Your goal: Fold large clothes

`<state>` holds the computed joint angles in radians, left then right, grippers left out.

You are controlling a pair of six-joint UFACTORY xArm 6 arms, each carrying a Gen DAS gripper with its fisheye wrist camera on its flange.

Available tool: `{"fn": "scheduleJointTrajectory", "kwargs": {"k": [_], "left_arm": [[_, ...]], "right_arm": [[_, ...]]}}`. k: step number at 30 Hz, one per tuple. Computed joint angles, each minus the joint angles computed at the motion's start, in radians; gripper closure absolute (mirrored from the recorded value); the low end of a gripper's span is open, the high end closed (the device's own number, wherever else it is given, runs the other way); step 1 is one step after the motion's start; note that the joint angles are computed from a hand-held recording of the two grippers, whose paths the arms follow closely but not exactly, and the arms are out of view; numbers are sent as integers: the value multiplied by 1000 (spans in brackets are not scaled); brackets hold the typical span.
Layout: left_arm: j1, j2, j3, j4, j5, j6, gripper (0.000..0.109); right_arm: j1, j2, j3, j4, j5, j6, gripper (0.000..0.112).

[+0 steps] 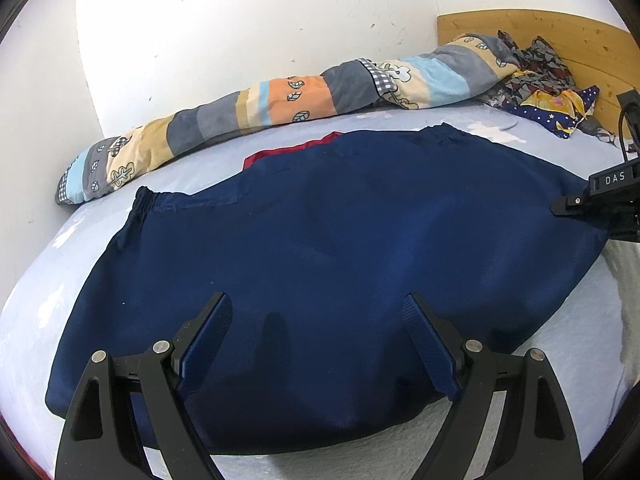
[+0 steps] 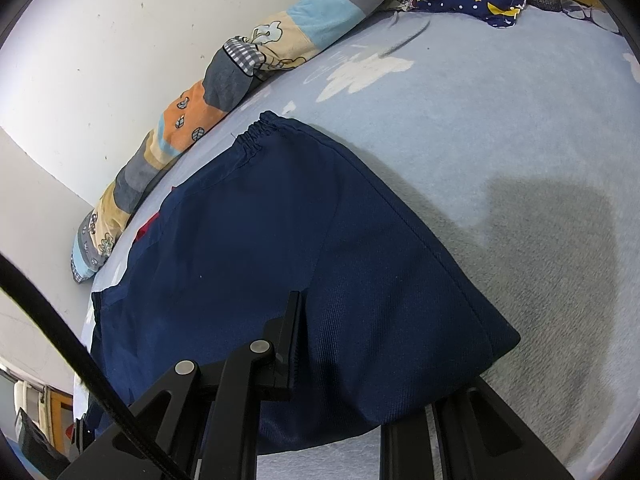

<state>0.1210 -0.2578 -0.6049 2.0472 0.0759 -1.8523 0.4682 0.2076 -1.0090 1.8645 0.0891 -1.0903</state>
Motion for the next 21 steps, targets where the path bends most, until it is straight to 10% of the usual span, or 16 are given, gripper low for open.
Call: {"fn": "scheduleJointTrajectory", "kwargs": {"k": [21], "left_arm": [[28, -11, -13, 51, -31, -86, 22]], "right_arm": [[0, -24, -1, 17, 0, -16, 92]]}}
